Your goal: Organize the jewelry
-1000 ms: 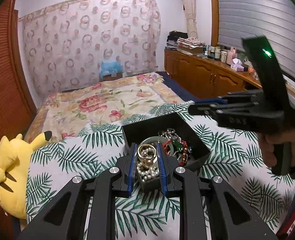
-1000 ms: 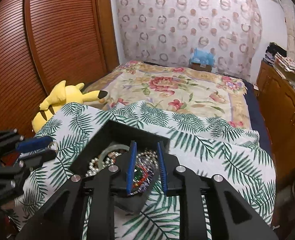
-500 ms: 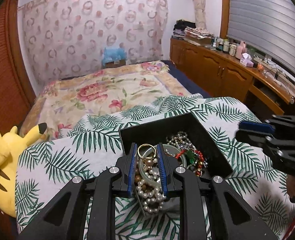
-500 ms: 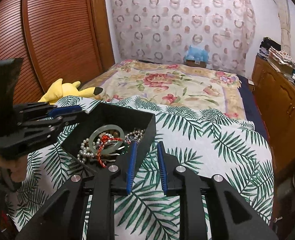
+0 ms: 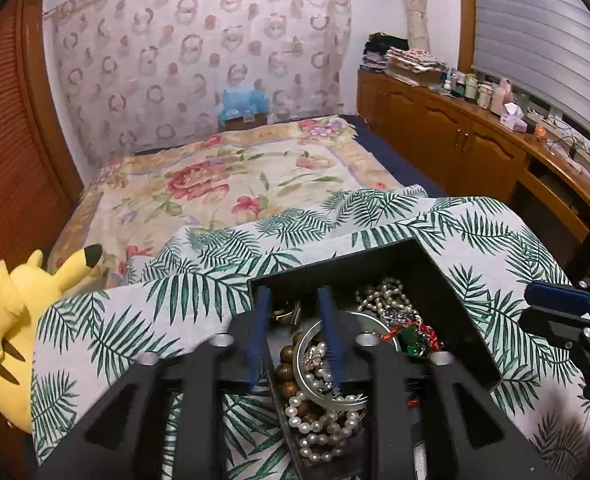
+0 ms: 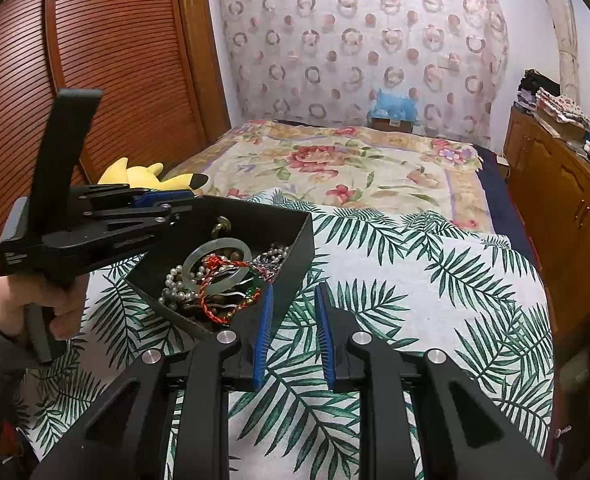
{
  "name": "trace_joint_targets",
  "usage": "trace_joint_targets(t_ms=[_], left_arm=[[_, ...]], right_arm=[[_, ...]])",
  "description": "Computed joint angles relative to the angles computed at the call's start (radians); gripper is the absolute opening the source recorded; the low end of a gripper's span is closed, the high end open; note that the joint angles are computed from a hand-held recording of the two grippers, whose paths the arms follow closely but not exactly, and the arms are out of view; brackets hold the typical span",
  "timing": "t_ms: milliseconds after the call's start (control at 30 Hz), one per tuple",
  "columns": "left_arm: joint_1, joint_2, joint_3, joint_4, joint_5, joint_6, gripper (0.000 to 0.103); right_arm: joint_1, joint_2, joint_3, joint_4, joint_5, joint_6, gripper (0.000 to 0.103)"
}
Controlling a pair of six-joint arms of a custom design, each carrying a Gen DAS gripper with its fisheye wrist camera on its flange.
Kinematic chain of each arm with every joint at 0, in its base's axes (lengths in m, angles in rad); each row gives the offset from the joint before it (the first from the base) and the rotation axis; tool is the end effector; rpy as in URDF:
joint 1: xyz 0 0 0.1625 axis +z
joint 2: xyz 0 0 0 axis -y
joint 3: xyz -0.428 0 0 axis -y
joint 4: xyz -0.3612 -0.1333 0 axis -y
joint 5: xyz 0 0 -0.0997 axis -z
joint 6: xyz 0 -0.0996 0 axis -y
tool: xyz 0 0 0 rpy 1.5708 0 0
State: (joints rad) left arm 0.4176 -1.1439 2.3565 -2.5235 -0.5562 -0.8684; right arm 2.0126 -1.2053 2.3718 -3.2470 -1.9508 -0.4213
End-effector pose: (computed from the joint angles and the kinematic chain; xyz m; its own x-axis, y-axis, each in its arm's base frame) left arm -0.2651 -0.3560 0.1374 -0.6837 0.0698 -0.7264 0.5595 0.6891 -0.4605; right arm 0.2698 -0.3450 0.1981 -0.6841 -0.5357 0.4950 -0.7155 0.6246 -0.3129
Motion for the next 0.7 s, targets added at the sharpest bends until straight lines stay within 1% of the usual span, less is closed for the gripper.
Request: trace_joint_targets(t_ms=[33,100,167,233,267,333,400,467,500,533,567,633,667,700], left_arm=[[-0.004,-0.005,0.004,0.003,0.001,-0.007,0.048],[-0.022,-0.022,0.023,0.014,0.014,-0.030,0.056],[-0.055,-0.049,0.040,0.068,0.022,-0.089,0.065],[-0.085,-0.074,0.052,0.126,0.025,-0.143,0.080],[-0.107,-0.094,0.060,0.174,0.028,-0.186,0.082],[-0.147,-0.121,0.071,0.242,0.027,-0.247,0.087],[-0.188,-0.144,0.078,0.320,0.025,-0.310,0.089],[-0.219,-0.169,0.083,0.390,0.020,-0.369,0.090],[-0.240,-0.183,0.085,0.431,0.014,-0.408,0.092],[-0.245,-0.186,0.083,0.444,0.012,-0.420,0.094],[-0.263,-0.198,0.087,0.472,0.004,-0.452,0.094],[-0.292,-0.214,0.089,0.524,-0.012,-0.503,0.095],[-0.309,-0.222,0.092,0.552,-0.022,-0.530,0.095],[-0.323,-0.227,0.093,0.576,-0.029,-0.555,0.095]], right_arm=[[0.003,0.001,0.003,-0.006,-0.002,-0.001,0.024],[0.008,0.005,0.010,-0.025,-0.011,-0.005,0.024],[0.015,0.011,0.015,-0.043,-0.021,-0.005,0.024],[0.021,0.015,0.027,-0.071,-0.031,-0.004,0.024],[0.023,0.013,0.034,-0.081,-0.031,-0.002,0.025],[0.026,0.009,0.041,-0.088,-0.027,0.001,0.034],[0.033,0.006,0.056,-0.110,-0.028,0.011,0.039],[0.041,0.004,0.067,-0.132,-0.033,0.020,0.048],[0.046,0.005,0.076,-0.154,-0.036,0.028,0.055],[0.049,0.003,0.080,-0.162,-0.037,0.034,0.064],[0.052,0.003,0.086,-0.178,-0.039,0.042,0.067],[0.067,0.013,0.093,-0.210,-0.075,0.062,0.078],[0.071,0.016,0.097,-0.223,-0.085,0.070,0.080],[0.074,0.019,0.104,-0.240,-0.093,0.080,0.086]])
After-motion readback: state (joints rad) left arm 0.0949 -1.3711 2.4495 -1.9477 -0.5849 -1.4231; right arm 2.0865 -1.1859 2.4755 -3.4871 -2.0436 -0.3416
